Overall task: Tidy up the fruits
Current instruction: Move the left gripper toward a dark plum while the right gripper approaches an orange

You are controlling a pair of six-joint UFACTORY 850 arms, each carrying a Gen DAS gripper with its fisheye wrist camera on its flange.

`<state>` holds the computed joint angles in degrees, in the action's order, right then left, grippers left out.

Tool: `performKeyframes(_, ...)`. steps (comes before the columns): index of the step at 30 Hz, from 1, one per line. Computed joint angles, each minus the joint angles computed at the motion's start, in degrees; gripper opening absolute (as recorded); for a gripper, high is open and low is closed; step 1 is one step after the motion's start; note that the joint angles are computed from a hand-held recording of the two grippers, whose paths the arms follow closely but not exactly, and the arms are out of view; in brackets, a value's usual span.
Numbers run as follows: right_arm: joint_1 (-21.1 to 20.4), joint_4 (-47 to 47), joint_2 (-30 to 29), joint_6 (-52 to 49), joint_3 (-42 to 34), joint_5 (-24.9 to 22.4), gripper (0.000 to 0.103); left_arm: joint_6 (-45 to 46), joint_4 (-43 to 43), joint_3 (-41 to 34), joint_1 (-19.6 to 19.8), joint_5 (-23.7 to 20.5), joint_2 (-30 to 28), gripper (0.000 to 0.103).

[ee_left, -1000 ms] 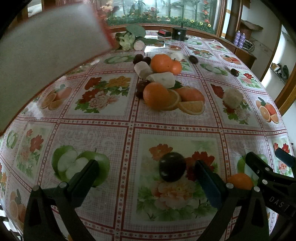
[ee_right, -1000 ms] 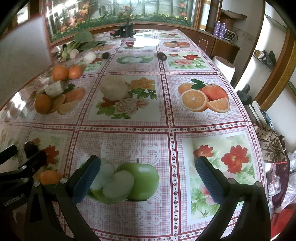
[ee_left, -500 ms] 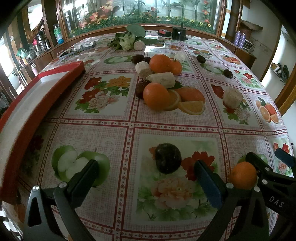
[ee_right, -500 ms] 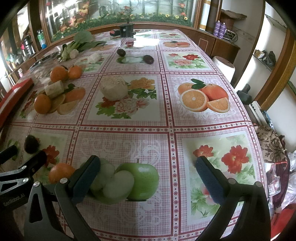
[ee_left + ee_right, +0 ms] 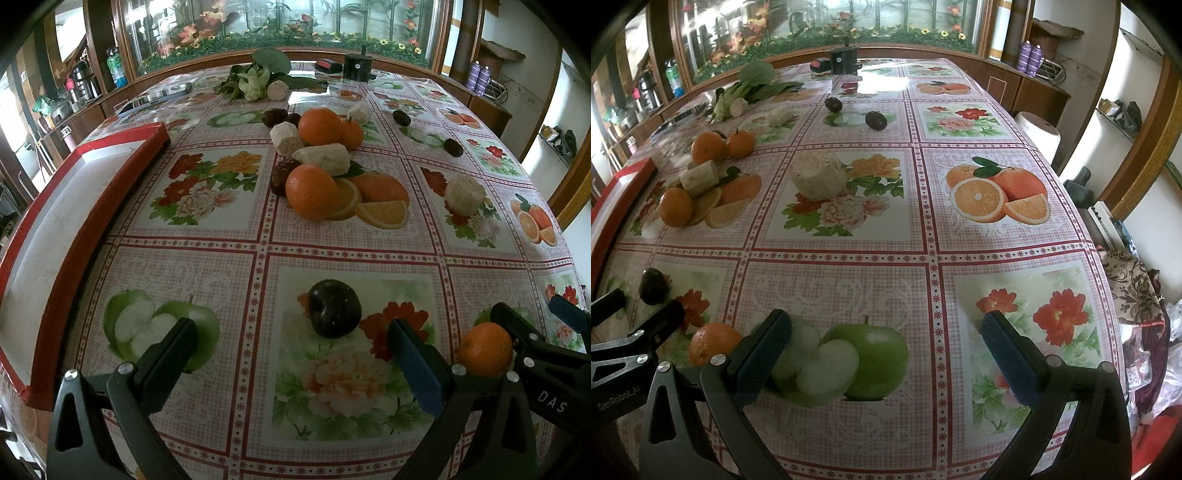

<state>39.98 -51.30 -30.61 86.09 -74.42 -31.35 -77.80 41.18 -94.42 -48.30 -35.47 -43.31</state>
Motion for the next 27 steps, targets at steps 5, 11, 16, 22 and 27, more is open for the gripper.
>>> performKeyframes(5,-0.01,0.10,0.01,-0.11,-0.05,-0.01,0.103,0.00,-0.01,0.00,0.00,0.00,0.00,0.103)
performKeyframes(11,0.19,0.08,-0.67,1.24,-0.93,-1.18,0.103,0.01,-0.01,0.00,0.00,-0.01,0.01,0.103)
performKeyframes(16,0.11,0.10,-0.50,1.33,-0.71,-0.92,0.103,0.01,-0.01,0.01,0.00,0.00,0.01,0.103)
performKeyframes(22,-0.13,1.97,-0.60,-1.13,-1.09,-0.83,0.103,7.10,-4.61,0.26,1.33,0.99,0.52,0.103)
performKeyframes(27,-0.44,5.76,-0.95,-7.09,-2.36,-2.19,0.103,1.52,0.19,4.42,2.70,2.91,4.02,0.103)
